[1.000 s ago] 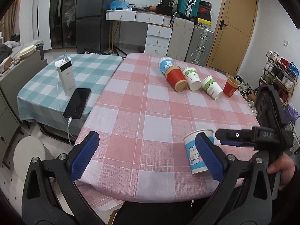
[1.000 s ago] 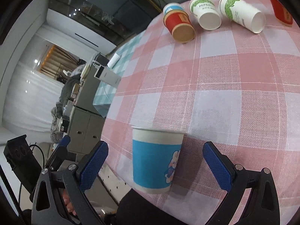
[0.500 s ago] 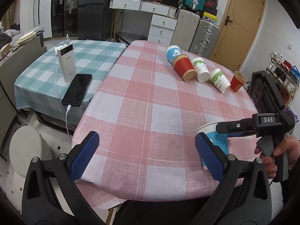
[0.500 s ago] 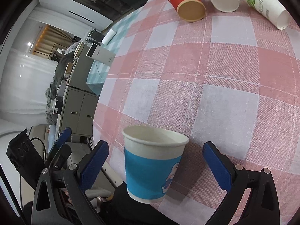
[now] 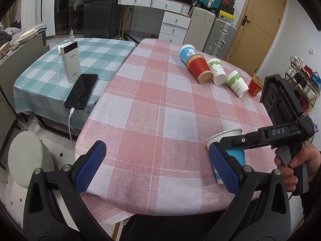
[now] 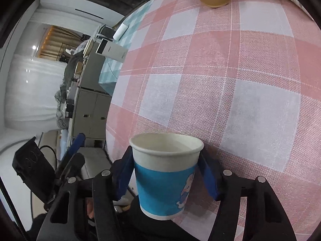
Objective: Flip cup upright
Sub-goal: 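Carry the blue cup with the right gripper toward the other cups, lower it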
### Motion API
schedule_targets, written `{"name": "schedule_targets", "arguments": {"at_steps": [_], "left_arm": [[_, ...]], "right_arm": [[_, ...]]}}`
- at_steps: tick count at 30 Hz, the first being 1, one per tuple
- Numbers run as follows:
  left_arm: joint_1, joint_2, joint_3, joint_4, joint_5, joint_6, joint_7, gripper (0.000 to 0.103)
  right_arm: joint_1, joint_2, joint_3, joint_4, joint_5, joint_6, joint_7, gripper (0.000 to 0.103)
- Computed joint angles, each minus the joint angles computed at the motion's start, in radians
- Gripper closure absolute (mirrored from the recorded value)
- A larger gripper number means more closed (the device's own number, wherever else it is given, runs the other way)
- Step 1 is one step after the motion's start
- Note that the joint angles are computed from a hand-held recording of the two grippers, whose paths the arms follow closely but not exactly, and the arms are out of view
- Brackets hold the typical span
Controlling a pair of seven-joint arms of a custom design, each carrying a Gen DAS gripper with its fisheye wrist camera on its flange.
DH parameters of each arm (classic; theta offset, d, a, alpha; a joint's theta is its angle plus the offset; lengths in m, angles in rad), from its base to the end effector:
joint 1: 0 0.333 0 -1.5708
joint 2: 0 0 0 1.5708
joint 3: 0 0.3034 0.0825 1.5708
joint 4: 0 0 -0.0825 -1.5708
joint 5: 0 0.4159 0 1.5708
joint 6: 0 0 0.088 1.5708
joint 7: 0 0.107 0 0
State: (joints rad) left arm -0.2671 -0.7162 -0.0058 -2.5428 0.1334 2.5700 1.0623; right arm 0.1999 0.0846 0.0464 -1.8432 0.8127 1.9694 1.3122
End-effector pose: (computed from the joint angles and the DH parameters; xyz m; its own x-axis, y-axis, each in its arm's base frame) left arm 0.4071 -0.1165 0.5712 0.0691 -0.9752 0.2101 -0.7362 -0.1920 -0.6490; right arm 0.5956 0.1973 0.4762 0.1783 -0.7121 -0.6790 -0.9836 -0.1470 -0.1040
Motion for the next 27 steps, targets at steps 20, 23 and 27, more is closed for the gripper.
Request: {"name": "schedule_targets", "arguments": {"at_steps": [20,23,27], "left_arm": [[-0.034,0.099,-0.014,0.084,-0.035,-0.01,0.035,0.001],[-0.05,0.159,-0.024,0.139,-0.047,-0.002,0.057,0.001],[-0.062,0.261,-0.044,0.235,-0.072,-0.007,0.088,0.001]], "right_arm": [[0.012,-0.344,-0.003,-0.396,-0.079,0.562,-0.095,0.044],[0.031,-0.4,-0.033,-0.473,-0.017,0.637,-0.161,0.044],[0.033,-0.44,-0.039,-0.537,-0.013,0.736,-0.172,0.044]]}}
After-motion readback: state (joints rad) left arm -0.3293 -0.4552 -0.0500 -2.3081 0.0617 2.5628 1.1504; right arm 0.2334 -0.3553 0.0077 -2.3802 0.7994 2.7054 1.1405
